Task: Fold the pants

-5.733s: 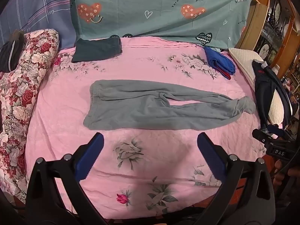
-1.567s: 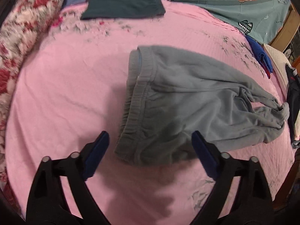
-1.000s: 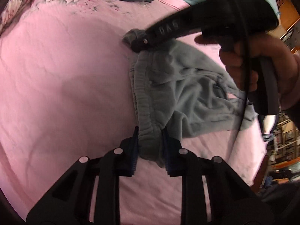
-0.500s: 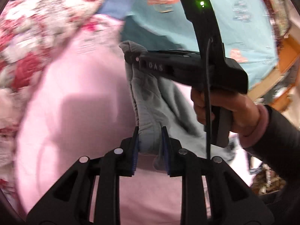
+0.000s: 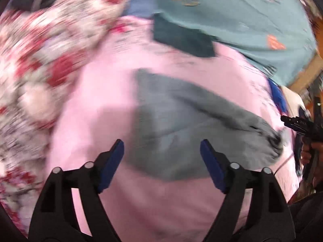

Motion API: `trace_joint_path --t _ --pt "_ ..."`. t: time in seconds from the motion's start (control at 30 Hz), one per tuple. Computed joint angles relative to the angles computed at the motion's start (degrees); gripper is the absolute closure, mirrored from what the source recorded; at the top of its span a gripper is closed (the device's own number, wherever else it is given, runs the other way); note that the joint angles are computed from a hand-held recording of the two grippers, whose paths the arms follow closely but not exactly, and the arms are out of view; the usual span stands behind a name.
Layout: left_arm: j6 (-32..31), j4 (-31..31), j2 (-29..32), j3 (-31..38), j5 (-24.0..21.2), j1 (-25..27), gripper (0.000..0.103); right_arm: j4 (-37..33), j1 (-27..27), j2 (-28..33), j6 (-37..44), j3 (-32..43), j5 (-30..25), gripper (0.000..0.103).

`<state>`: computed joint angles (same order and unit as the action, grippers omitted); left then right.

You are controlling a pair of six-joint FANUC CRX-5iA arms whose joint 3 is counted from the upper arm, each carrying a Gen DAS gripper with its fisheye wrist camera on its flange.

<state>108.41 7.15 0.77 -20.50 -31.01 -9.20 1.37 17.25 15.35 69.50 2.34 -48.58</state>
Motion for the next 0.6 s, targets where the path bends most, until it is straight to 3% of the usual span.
trace_joint_path --t 0.1,0.2,0.23,0.3,0.37,0.43,0.47,0.5,0.6 --pt "-8.57 9.01 6.79 4.09 2.82 -5.38 0.021 8.39 -8.6 -1.06 -11.98 -4.03 2.05 0.046" --pt "-18.39 19.21 15.83 10.46 4.15 -12.37 0.021 2.63 -15.47 2.34 -7.93 0.49 0.45 0.046" --pt "-18.94 19.92 18.8 13.74 2.82 -14.06 0.021 0.7 -16.79 3.8 -5.71 2.3 -0.49 0.047" --pt "-18.01 18.38 23.98 20.07 -0.52 -16.53 0.021 -3.39 -19.26 6.66 -1.11 5.91 -2.09 0.051" --pt "-11.67 11.78 29.64 29.2 -7.3 -18.85 0.021 -8.68 -21.87 10.92 4.69 11.35 -5.5 0.054" --pt "-8.81 8.8 31.99 33.34 -10.6 -20.22 0.021 -11.13 -22.83 14.35 7.58 15.56 -9.47 0.074" --pt "-7.88 7.72 32.41 34.15 -11.49 -20.67 0.021 -11.28 -22.84 14.28 8.59 15.48 -9.46 0.092" --pt "-6.9 6.51 32.79 35.06 -12.49 -21.05 0.021 -12.19 -23.19 13.4 10.59 14.92 -8.54 0.1" --pt "-3.09 3.13 34.2 38.22 -15.96 -22.18 0.021 -20.51 -26.48 7.05 19.0 12.49 -6.49 0.1"
